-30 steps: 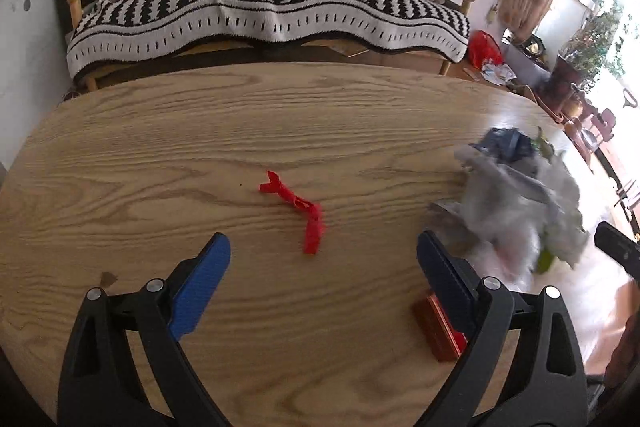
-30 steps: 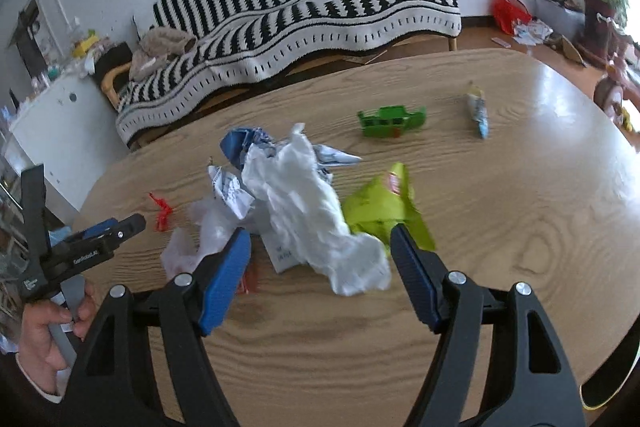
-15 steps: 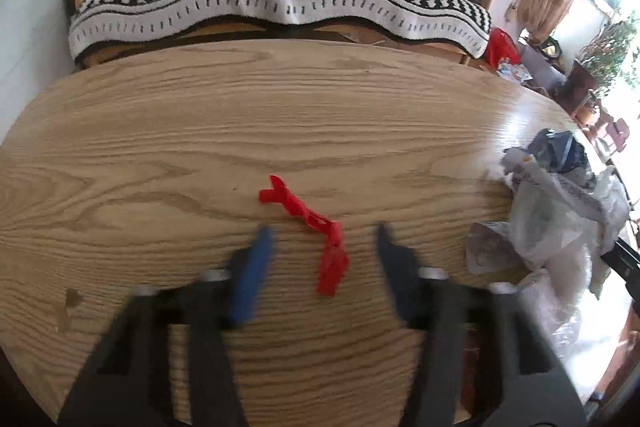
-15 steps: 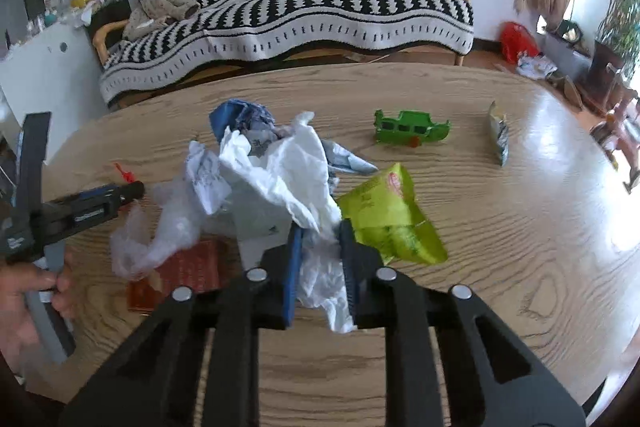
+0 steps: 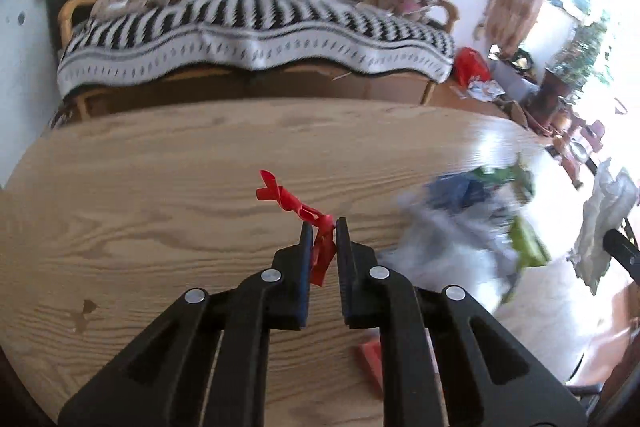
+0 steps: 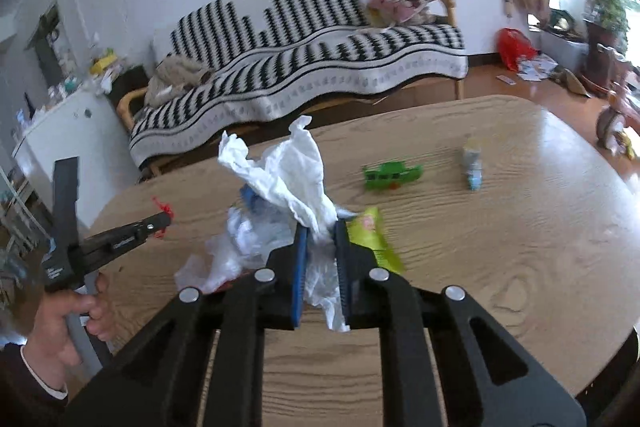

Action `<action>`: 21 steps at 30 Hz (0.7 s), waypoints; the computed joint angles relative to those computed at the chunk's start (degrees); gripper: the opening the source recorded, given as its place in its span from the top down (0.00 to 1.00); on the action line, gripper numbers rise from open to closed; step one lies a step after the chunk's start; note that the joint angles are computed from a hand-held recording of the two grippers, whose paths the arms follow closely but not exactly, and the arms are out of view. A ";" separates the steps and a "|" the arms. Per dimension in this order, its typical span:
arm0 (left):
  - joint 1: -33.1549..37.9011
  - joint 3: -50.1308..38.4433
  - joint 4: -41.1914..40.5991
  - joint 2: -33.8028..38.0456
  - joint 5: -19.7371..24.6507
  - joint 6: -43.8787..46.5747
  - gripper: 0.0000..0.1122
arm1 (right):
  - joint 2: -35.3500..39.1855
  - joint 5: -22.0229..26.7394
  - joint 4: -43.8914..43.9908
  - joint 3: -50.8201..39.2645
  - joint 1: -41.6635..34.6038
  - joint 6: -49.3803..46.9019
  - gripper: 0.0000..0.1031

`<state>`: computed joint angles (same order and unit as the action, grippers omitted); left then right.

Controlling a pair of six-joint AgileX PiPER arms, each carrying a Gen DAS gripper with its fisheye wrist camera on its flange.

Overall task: Collect trash
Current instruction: 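Carry twist tie and tissue to the bin and open both tools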

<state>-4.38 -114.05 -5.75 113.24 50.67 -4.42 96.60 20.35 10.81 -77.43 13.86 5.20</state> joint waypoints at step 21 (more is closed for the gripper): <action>-39.32 -23.90 1.77 13.43 5.03 -5.55 0.90 | -14.46 20.74 36.42 23.18 -72.54 -56.09 0.86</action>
<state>-43.70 -137.95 -3.98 126.67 55.70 -9.98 82.13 41.09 47.23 -54.25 -58.68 -50.89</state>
